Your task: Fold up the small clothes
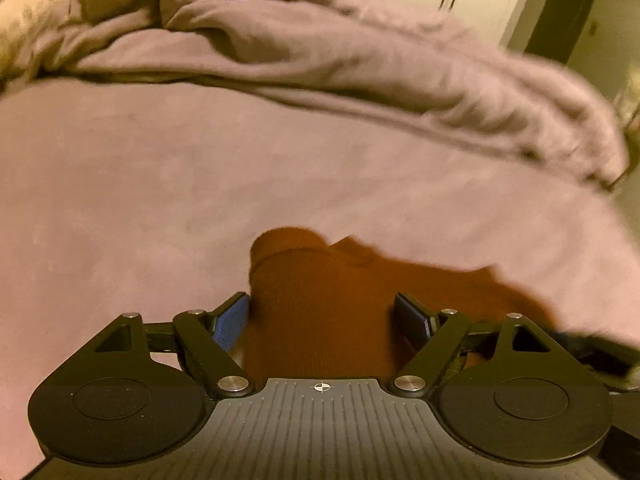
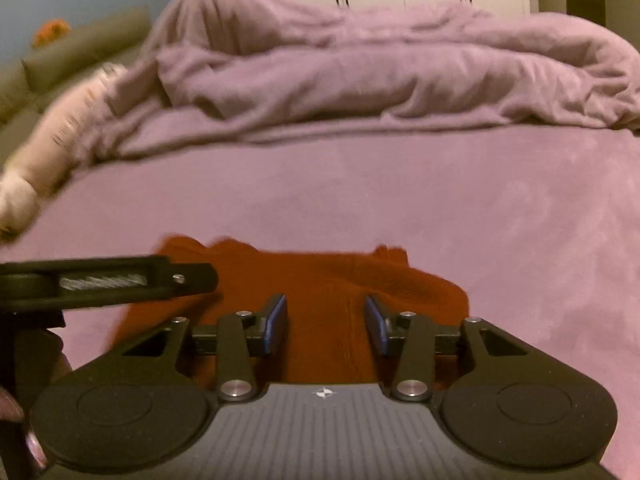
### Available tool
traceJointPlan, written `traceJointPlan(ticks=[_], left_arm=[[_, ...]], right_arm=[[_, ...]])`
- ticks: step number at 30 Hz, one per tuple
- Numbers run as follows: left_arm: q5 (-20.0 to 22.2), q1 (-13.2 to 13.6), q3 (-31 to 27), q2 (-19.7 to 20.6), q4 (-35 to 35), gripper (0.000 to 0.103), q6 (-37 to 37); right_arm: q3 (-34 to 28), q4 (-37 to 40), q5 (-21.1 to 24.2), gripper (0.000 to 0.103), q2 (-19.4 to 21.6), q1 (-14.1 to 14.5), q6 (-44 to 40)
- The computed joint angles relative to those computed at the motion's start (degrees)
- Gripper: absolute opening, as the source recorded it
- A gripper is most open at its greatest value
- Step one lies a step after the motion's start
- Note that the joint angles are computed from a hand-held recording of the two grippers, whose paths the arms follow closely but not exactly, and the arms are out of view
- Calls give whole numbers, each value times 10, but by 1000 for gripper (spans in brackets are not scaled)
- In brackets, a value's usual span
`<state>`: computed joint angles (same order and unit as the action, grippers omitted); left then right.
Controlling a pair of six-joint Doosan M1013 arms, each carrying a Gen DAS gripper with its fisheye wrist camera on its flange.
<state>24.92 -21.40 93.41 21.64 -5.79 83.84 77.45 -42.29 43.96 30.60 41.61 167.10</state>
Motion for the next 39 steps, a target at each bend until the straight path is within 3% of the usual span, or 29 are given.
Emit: traceJointPlan(ticks=[2,6,9,11,15,19,22,24,27,29,30,31,35,39], left_arm=[[8,-5,-8,17,18,91,-5],[-4,1,-13,32,1,100,-2],[13,9,-15,28,-22,102,11],[25,10,-1,8,-15,102,9],[-18,29,77,-62,-154,101,142],[-13,37,140,-116,-176,101,135],[-12,34,169,-132,-180,102,139],[-23,29,183,-143,-146,103,99],[17,22,178,-149,-86,103,44],[50,7,176,-155,-10,102,-2],[60,3,181,-162,3,102,-6],[66,1,186,-170,6,102,-6],[97,-4,204,-196,25,102,-20],[116,-15,207,-215,92,102,-56]], right_arm=[[-18,-11,43,41,20,3,-34],[15,-71,11,42,18,2,22],[21,-72,0,44,15,0,39],[27,-75,6,44,8,5,44],[56,-85,25,46,-27,28,73],[121,-110,46,53,-73,61,151],[160,-127,64,66,-97,81,193],[165,-100,92,66,-103,87,184],[170,-62,109,66,-117,95,187],[142,3,178,66,-106,101,126],[138,23,190,66,-105,105,114],[143,37,179,67,-110,109,111],[147,86,166,91,-118,129,90],[134,109,180,99,-113,142,36]])
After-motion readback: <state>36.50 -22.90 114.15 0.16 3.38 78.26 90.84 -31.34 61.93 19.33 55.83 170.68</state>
